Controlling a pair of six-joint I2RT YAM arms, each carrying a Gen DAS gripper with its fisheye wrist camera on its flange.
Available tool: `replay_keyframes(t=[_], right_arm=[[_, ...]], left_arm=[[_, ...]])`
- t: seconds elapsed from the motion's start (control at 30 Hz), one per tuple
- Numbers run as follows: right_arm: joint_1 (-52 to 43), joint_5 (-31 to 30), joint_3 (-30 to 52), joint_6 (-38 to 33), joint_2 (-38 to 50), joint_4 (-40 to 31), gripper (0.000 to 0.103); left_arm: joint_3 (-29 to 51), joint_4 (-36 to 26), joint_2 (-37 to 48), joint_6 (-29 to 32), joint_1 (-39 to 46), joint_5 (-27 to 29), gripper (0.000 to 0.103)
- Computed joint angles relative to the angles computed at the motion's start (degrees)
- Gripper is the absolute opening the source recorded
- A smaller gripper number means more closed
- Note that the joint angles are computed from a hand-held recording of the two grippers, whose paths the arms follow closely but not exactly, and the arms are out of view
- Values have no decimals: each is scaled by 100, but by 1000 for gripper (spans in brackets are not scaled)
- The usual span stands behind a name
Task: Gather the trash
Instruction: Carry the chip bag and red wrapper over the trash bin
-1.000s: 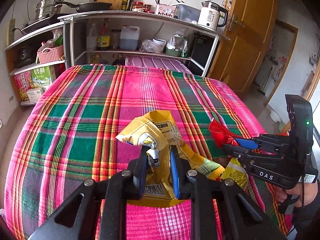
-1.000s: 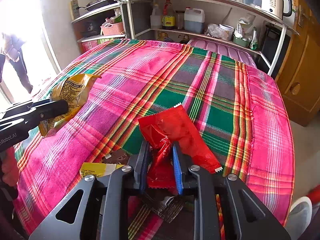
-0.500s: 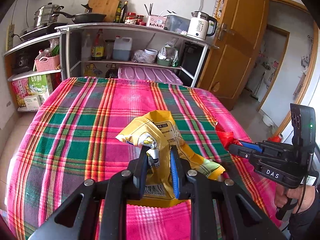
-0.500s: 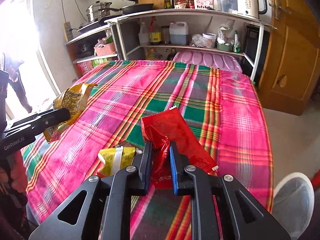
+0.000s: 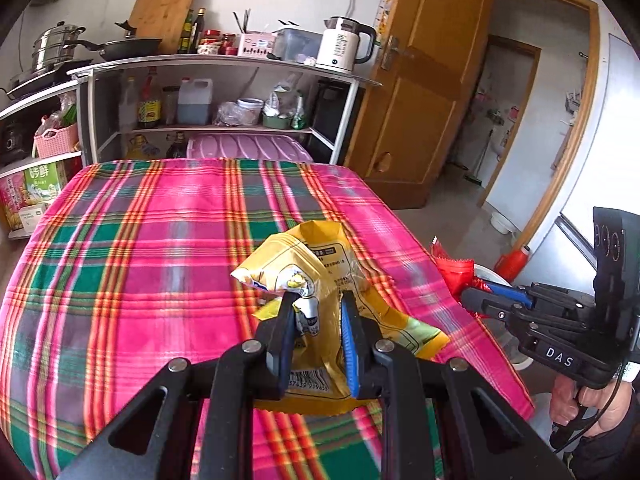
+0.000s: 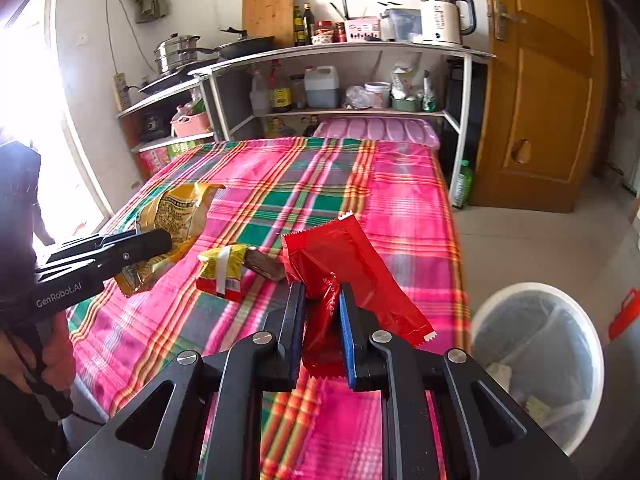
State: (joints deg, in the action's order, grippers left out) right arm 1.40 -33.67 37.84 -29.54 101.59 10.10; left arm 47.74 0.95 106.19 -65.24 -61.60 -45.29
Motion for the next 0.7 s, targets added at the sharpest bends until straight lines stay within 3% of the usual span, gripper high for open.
replay_keyframes(t=[0.33, 0.7], right_arm=[[-1020, -436, -84, -404, -189, -335, 17], [-2059, -776, 292, -794, 184, -715, 17]], left_arm=[[913, -52, 563, 342, -171, 151, 23], [2188, -166, 1339, 1004, -162, 495, 23]])
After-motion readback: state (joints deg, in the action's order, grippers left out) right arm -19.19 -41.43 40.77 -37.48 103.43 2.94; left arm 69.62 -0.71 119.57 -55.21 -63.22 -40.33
